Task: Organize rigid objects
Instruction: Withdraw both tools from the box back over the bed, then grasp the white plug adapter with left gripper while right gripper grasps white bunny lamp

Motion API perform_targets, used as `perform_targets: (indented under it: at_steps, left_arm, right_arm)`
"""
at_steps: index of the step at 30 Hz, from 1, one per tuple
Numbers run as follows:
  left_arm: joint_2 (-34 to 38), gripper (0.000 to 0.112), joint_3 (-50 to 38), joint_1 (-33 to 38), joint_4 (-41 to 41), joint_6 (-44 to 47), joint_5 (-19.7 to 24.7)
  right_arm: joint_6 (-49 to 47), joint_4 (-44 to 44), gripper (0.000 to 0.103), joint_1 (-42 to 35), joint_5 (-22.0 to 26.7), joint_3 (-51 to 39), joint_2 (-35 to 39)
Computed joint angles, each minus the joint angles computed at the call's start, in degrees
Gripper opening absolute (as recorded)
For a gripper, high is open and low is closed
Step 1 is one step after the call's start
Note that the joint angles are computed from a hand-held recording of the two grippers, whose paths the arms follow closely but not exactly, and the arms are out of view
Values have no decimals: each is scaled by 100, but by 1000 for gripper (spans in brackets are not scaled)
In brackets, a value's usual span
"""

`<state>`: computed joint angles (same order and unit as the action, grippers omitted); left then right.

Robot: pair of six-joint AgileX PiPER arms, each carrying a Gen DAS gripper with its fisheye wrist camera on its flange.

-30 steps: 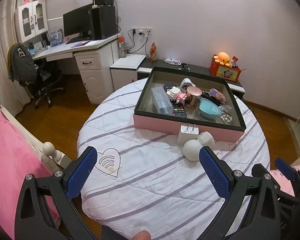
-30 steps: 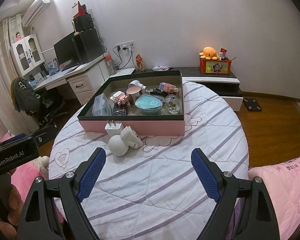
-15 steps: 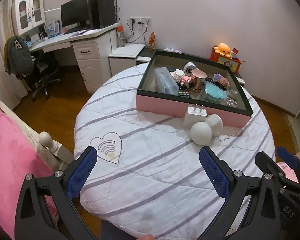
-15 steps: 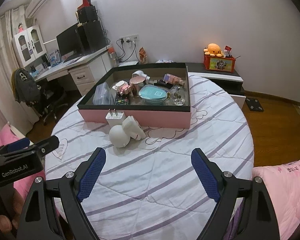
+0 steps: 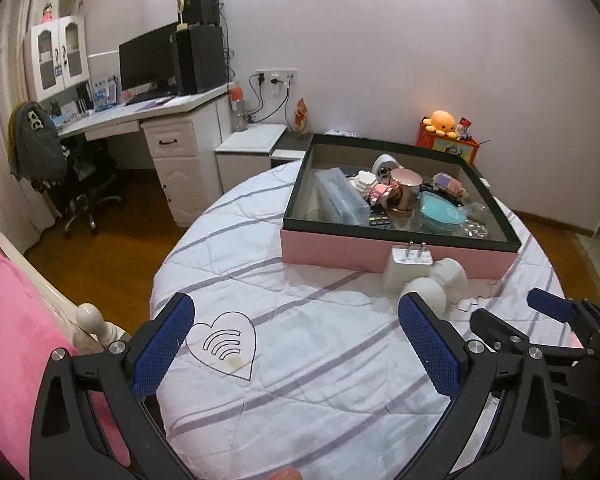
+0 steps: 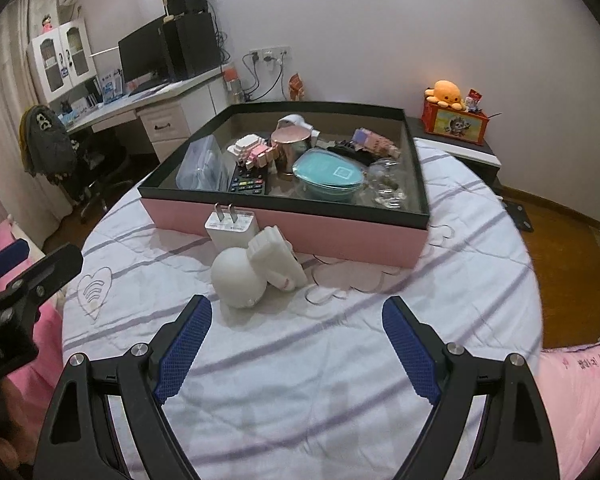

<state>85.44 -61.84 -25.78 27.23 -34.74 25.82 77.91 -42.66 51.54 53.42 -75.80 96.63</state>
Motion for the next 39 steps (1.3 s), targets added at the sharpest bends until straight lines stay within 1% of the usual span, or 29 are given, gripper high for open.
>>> perform_targets:
  at_steps: [3,8,10,12,14,16,18,23,27,34,36,39]
  left_arm:
    - [296,103,-145,99,-29,52,-17]
    - [717,103,-361,349,-655,624,-71]
    - [875,103,-472,446,-940,878,-39]
    - [1033,103,-580,539,-1190,1082,7]
    - [1163,103,-662,601,-1368,1227,56]
    - [1286,103,-745,614,-1401,1257,113]
    - [1363,103,-787,589,-1305,1202,126]
    - [1480,103,-915,470,-1149,1098,178]
    - [1493,103,-967,383,-1256,1223,157]
    - [1686,103,-1347,59,-1323,1289,239]
    - [1771,103,-1478,-28,-1454,1411,222]
    - [1970,103,-1733,-101,-1796,1715,275]
  right_arm:
    - [-335,167,88,-215,-149,-226,282]
    - [-891,472,88,-510,-338,-667,781]
    - [-1198,683,88,-644,-569,-754,917]
    - [-1345,761,88,-693,-631,-879,1074]
    - [-1611,945,88,-746,-594,-1040,1251]
    - [-1791,1143,88,-847,-796,-1034,1354]
    - [-1658,1002,77,-864,-895,-957,1371]
    - [-1695,996,77,-940,-1203,-672,1184]
    - [-1383,824,77,-970,-1355,-270,836]
    - [-932,480,77,-1006,-1262,324,185]
    - [-819,402,77,-1026,-1204,435,55]
    - [-721,343,77,-1142,-1241,654,-123]
